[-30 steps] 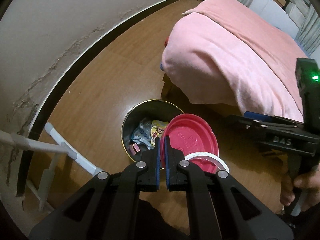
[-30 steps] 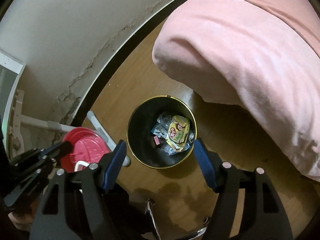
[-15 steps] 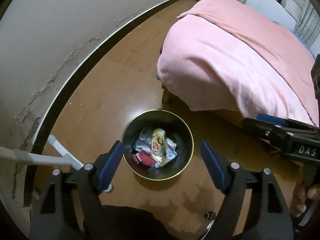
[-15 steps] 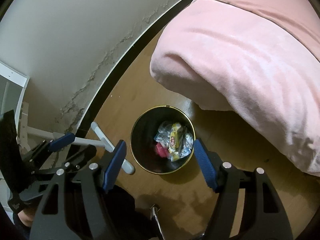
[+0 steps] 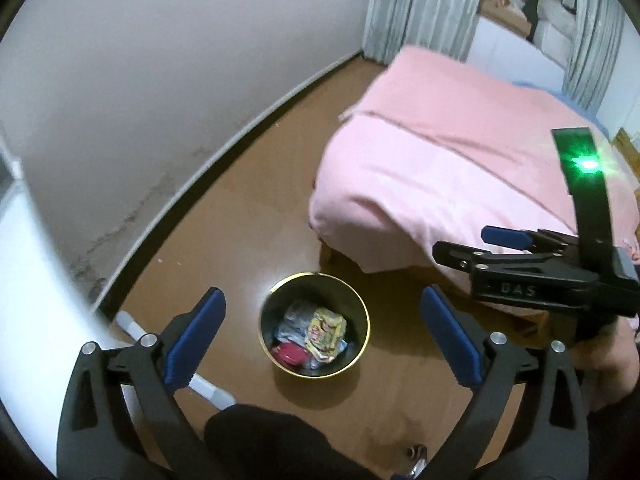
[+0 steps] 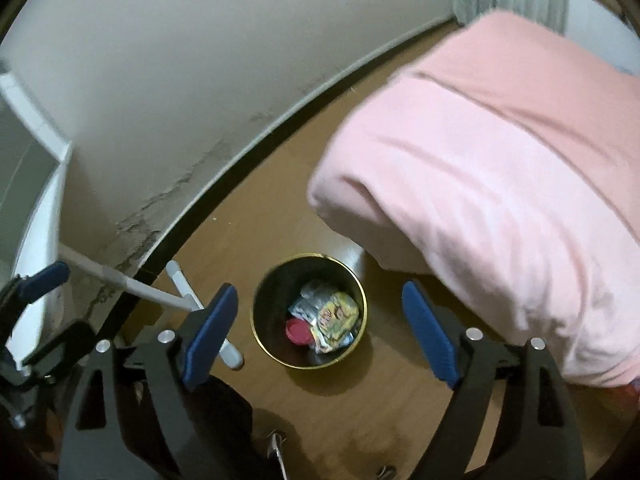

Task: Collect trash
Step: 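Swing both tools back over the desk toward the last trash, then grasp the white plastic bag with the left tool while the right tool grasps the grey knotted cloth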

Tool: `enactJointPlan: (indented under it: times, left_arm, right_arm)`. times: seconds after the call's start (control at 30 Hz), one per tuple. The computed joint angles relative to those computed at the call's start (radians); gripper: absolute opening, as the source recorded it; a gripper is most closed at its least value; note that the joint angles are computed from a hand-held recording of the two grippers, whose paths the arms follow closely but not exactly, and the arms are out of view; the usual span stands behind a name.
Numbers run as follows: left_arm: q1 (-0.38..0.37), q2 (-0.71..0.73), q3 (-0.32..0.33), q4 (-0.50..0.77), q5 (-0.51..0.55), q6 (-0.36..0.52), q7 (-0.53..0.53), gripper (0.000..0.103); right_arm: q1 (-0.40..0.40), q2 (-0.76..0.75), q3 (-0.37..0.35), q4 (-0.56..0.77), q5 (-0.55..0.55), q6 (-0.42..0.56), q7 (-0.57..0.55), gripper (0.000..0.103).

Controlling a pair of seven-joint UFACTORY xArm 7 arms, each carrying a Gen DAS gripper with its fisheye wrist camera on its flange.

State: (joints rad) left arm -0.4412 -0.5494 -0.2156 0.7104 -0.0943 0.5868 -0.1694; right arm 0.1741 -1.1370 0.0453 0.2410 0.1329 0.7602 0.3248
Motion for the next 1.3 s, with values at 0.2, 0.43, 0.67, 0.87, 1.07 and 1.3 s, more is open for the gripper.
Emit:
enactJointPlan:
  times: [0.2,0.43,0.67,0.87,1.07,1.3]
  left_arm:
    - [0.134,-0.374,0.110,-0.152,0.069,0.163,0.033,0.096]
    - [0.494,-0.670,0.348,-0.219,0.222,0.341,0.203,0.096]
    - [0.797,-0.656,0.579,-0.165,0.305,0.345,0.368,0.096]
    - [0.961,-0.555,0.739,-0.111,0.323,0.330,0.492,0.096]
    - [1.042,-0.452,0.806,-0.092,0.293,0.279,0.589,0.096]
    - [1.058,-0.340,0.791,-0.076,0.204,0.220,0.668,0.096]
  right_arm:
    - [0.133,0.077,0.139,0.143,0.027,-0.039,0.068,0.085]
    - [0.269,0.445,0.319,0.444,-0.014,-0.189,0.130,0.087]
    - [0.332,0.961,0.519,0.883,-0.259,-0.243,0.216,0.088]
    - [0.553,1.428,0.555,1.369,-0.604,-0.070,0.323,0.088]
    - [0.840,1.760,0.439,1.865,-0.704,0.162,0.251,0.088]
    - [0.983,1.935,0.311,2.180,-0.674,0.305,0.168,0.088]
